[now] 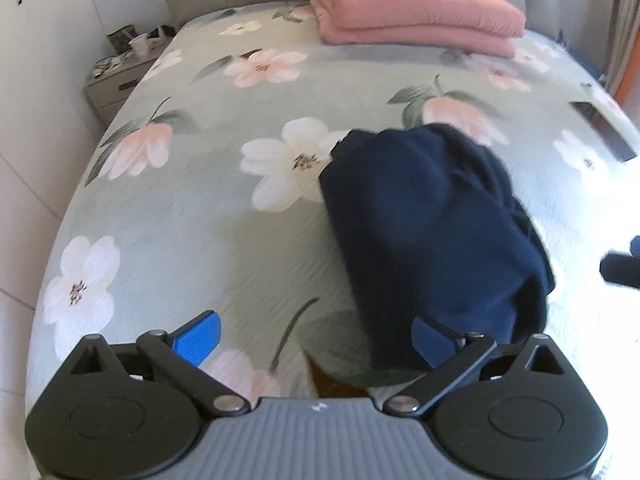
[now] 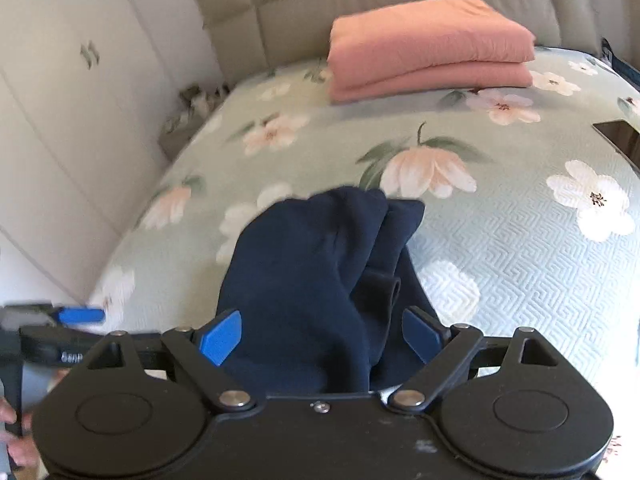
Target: Fold large clothes
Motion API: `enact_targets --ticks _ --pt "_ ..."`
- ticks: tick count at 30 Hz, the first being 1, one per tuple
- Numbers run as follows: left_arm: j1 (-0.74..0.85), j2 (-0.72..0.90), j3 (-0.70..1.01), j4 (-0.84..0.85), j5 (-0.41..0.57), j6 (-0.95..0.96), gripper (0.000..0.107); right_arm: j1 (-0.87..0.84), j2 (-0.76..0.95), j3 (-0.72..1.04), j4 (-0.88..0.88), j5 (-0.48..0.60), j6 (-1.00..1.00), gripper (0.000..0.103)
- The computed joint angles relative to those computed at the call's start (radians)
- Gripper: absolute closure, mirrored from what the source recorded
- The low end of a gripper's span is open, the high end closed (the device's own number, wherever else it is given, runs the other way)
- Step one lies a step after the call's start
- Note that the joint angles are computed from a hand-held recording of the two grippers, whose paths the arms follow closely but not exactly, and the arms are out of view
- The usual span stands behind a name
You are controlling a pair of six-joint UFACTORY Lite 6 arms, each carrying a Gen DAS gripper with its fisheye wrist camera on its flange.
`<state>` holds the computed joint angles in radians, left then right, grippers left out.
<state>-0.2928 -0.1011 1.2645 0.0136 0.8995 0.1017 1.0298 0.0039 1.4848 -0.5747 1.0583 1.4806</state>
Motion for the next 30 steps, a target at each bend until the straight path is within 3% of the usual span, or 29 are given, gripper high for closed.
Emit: enact_targets --ticks 3,6,9,18,30 --pt "0.007 0.011 -0.022 -0.02 0.014 0.015 0.004 0.007 0.149 0.166 0.088 0.116 -0.121 0.0" --pt "-0.012 0.011 -0.049 0.0 0.009 0.005 0.005 -0.002 0.22 0.181 0.156 0.098 -0.178 0.0" --pt "-0.027 -0.002 -0.066 0.013 0.004 -0.001 0.005 -0.002 0.23 0.158 0.203 0.076 -0.204 0.0" --pt "-0.021 -0.002 -0.059 -0.01 0.015 0.021 0.005 0.011 0.222 0.147 0.179 0.165 -0.177 0.0" --pt "-0.01 0.021 -0.053 -0.038 0.032 0.043 0.005 -0.007 0.227 0.134 0.249 0.121 -0.23 0.0"
